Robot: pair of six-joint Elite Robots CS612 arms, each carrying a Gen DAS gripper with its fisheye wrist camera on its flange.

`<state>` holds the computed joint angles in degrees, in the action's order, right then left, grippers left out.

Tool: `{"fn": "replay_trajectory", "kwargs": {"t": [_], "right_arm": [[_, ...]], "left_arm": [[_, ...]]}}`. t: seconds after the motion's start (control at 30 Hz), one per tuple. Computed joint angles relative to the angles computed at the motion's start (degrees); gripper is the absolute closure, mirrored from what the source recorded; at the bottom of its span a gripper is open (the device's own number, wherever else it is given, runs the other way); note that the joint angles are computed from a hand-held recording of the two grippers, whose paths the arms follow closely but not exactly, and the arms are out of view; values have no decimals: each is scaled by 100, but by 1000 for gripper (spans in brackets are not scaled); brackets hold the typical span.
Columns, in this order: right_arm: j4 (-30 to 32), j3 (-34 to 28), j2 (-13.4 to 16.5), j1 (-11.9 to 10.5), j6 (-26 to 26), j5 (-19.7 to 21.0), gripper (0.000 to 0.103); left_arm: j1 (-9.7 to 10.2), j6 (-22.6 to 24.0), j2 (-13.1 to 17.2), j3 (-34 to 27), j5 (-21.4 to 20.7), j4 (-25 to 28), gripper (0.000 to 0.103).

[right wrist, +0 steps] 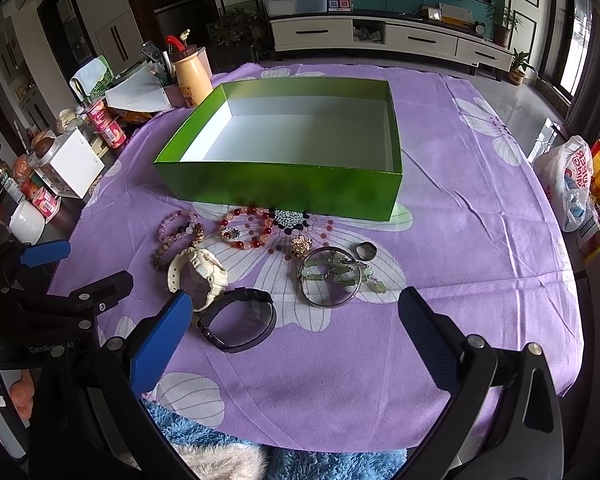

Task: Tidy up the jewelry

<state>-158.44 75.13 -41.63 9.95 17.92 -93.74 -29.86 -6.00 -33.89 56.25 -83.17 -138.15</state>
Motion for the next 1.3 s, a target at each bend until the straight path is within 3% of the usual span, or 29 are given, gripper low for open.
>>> {"fn": "replay_trajectory", "kwargs": {"t": [1.3], "right_arm": [[18,-2,8,8,18,-22,1]], "left_arm": [[16,2,-5,17,-76,-38,2]]}}
